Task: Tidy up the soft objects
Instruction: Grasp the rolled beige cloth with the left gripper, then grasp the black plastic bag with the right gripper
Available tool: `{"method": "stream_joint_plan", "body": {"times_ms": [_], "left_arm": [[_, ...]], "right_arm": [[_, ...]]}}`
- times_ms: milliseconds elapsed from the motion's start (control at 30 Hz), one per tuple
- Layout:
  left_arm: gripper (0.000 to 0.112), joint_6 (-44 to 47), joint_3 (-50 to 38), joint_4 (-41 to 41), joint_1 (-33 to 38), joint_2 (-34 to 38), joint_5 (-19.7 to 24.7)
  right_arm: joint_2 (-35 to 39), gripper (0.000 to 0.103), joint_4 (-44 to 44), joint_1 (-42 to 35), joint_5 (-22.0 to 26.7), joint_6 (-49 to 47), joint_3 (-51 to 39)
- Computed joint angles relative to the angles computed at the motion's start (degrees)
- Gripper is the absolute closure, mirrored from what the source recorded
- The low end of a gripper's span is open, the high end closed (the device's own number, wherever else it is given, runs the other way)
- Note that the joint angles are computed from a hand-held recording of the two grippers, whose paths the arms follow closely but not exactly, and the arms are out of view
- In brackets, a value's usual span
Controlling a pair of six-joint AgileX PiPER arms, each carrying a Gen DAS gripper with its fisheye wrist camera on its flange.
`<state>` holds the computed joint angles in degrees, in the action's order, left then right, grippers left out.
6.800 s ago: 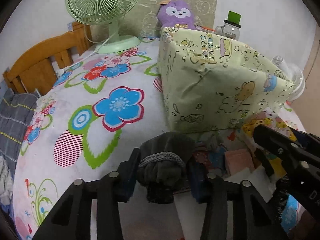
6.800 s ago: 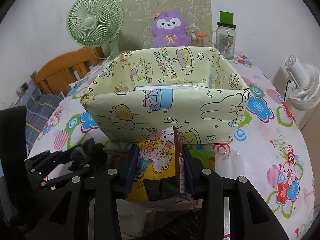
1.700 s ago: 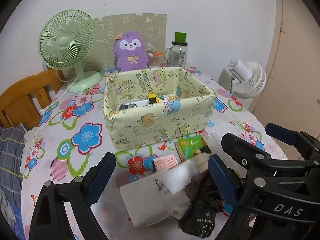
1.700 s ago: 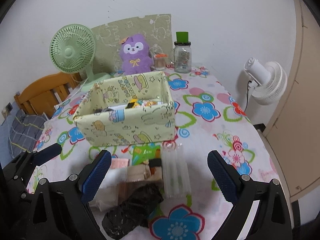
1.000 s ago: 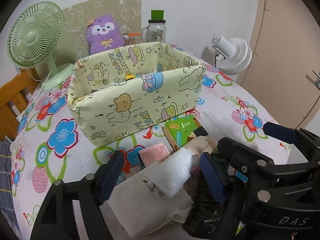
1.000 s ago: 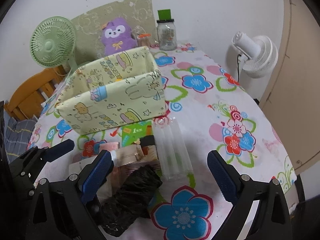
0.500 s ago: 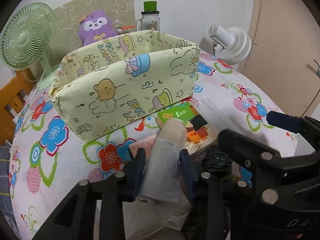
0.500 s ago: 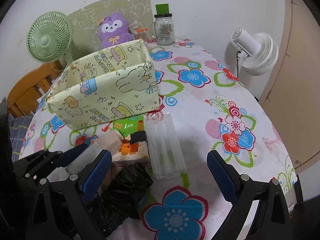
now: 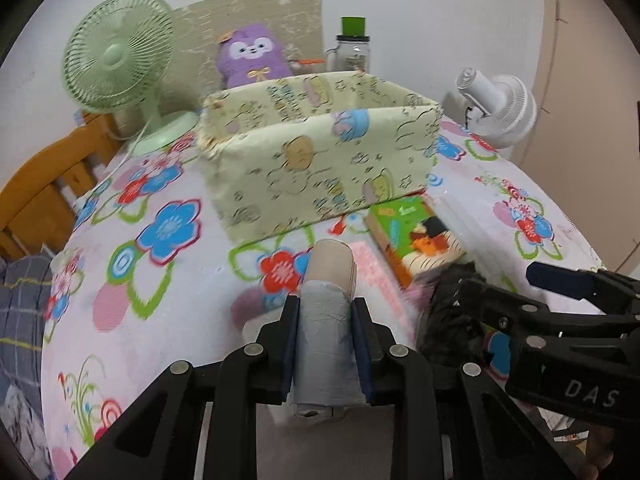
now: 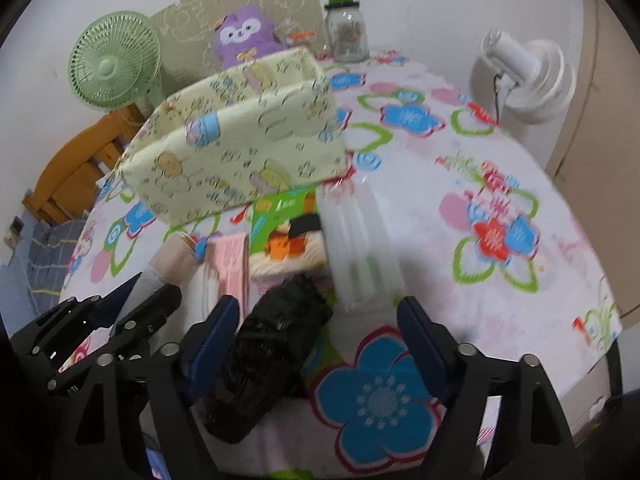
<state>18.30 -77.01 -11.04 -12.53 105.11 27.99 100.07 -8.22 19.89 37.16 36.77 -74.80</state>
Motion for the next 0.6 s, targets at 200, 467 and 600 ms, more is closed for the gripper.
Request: {"method": "stream_joint_plan", "body": {"times_ms": [200, 467, 600], "left_arm": [[0.088, -4.1, 3.4, 3.0, -0.2, -1.5, -2.3], [0.088, -4.2, 3.4, 2.8, 0.2, -0.5, -2.9], [0.088, -3.0, 2.8, 1.1, 0.7, 0.2, -2.5]], "right_arm": [[2.0, 0.036, 3.8, 1.2, 0.0, -3.9, 0.2], [3.4, 0.054, 6.6, 1.3, -2.2, -6.4, -0.5], [4.3, 0.063, 5.7, 1.8, -2.4, -5.9, -1.7]]}}
